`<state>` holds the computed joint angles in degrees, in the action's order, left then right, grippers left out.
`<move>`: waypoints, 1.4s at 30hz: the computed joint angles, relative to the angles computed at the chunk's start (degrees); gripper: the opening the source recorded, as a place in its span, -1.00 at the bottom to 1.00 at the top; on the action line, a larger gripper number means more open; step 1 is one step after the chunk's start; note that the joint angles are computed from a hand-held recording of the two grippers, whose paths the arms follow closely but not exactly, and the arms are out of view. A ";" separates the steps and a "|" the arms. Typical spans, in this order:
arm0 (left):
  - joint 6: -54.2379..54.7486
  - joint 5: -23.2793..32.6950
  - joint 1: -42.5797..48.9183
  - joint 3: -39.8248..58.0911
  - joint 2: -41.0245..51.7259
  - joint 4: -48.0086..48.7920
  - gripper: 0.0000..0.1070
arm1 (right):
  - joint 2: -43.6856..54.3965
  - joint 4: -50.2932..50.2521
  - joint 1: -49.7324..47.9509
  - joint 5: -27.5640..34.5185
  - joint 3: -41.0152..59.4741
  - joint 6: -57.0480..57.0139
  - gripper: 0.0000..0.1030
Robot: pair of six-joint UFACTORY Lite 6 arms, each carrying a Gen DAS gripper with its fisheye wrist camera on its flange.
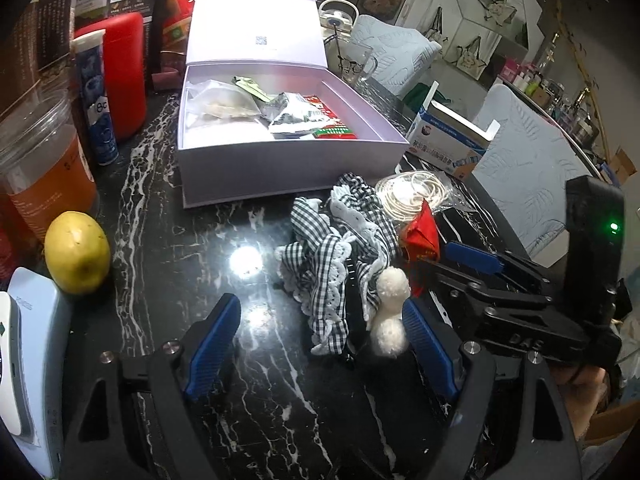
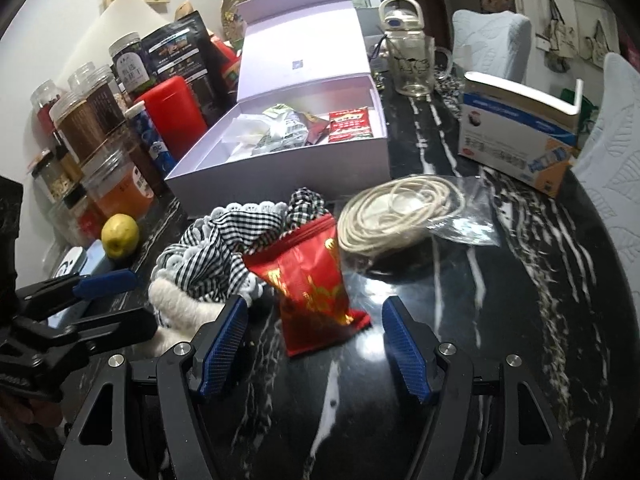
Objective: Organize soft objects
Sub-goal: 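Grasp the gingham cloth with the left gripper while the right gripper grasps the red snack bag, then lift both held items and carry them toward the lavender box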
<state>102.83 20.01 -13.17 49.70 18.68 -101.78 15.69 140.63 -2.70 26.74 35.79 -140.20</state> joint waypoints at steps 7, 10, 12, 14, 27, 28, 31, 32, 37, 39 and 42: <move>4.99 -1.57 -1.73 -0.58 -1.33 -4.64 0.56 | 4.83 -3.89 -1.24 1.74 3.34 3.27 -0.07; 3.58 -1.62 -2.28 0.42 -0.27 -3.64 0.56 | 3.87 -4.26 -2.35 3.79 1.95 3.75 -0.30; 3.81 -2.24 -2.86 1.03 0.41 -4.08 0.56 | 2.19 -2.99 -2.81 4.09 0.34 2.47 -0.30; 5.25 -3.01 -3.50 1.65 1.24 -5.73 0.56 | 0.17 -1.81 -3.45 3.64 -1.59 1.03 -0.30; 5.09 -6.21 -7.95 9.92 10.52 -6.76 0.56 | -8.58 1.91 -10.75 1.63 -11.14 -3.82 -0.30; 3.87 -6.23 -7.96 10.78 11.45 -5.62 0.56 | -8.43 0.51 -11.57 2.06 -11.18 -2.74 -0.30; -2.54 -6.13 -7.60 13.91 14.61 0.32 0.56 | -7.81 -1.21 -12.55 2.63 -10.99 -1.16 -0.30; -2.33 -5.76 -7.39 14.47 15.38 -0.11 0.56 | -7.56 -1.23 -12.56 2.59 -10.87 -1.05 -0.30; 9.28 -7.06 -8.01 15.52 16.76 -11.78 0.56 | -7.19 -1.66 -12.68 3.12 -10.82 -0.55 -0.30; 13.87 -6.74 -8.17 15.15 16.81 -15.99 0.52 | -7.19 -1.31 -12.51 3.09 -10.85 -0.74 -0.30; 17.02 -4.14 -7.59 13.62 16.08 -18.91 0.12 | -7.17 -1.30 -12.51 3.17 -10.85 -0.70 -0.30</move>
